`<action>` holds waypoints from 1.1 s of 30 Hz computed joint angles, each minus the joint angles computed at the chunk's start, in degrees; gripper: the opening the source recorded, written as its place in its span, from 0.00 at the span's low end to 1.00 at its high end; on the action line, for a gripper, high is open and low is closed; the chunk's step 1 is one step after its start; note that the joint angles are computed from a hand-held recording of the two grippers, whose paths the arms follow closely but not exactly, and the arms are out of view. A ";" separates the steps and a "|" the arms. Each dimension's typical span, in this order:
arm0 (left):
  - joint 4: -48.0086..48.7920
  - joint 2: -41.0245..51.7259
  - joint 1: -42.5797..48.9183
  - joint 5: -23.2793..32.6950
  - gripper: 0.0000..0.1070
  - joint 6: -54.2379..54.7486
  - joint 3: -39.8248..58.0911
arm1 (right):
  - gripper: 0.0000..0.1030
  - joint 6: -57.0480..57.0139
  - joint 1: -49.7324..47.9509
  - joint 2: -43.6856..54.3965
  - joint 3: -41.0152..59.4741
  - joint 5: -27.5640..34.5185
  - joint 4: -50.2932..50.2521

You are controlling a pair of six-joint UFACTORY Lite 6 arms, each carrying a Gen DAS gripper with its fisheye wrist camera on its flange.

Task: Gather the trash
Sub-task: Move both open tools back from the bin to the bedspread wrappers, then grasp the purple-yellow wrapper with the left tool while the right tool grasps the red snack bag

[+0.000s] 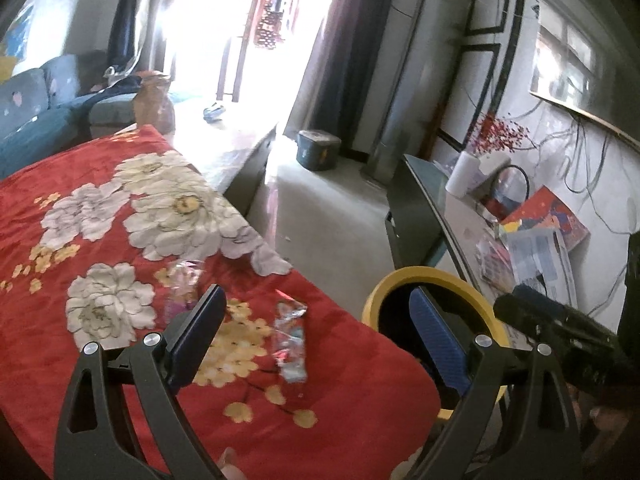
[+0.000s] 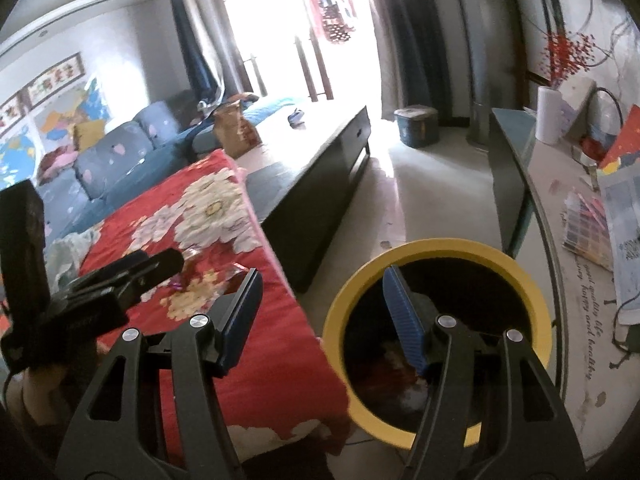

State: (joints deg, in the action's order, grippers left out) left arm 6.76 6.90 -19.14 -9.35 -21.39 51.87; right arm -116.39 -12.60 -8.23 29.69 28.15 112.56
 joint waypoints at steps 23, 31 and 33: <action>46.82 6.09 21.44 -6.70 0.76 -47.54 1.39 | 0.53 -9.53 24.85 12.64 6.12 -6.93 17.57; 63.16 14.53 25.76 -11.85 0.55 -63.68 7.48 | 0.53 -11.81 29.24 21.99 12.47 -7.57 22.46; 65.25 16.35 25.65 -12.35 0.51 -65.48 9.10 | 0.52 -11.18 29.40 24.30 14.27 -7.51 22.10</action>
State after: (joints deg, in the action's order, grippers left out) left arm 72.01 23.25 6.51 -21.69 -86.86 60.96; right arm -127.57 16.80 16.07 43.96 20.64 134.66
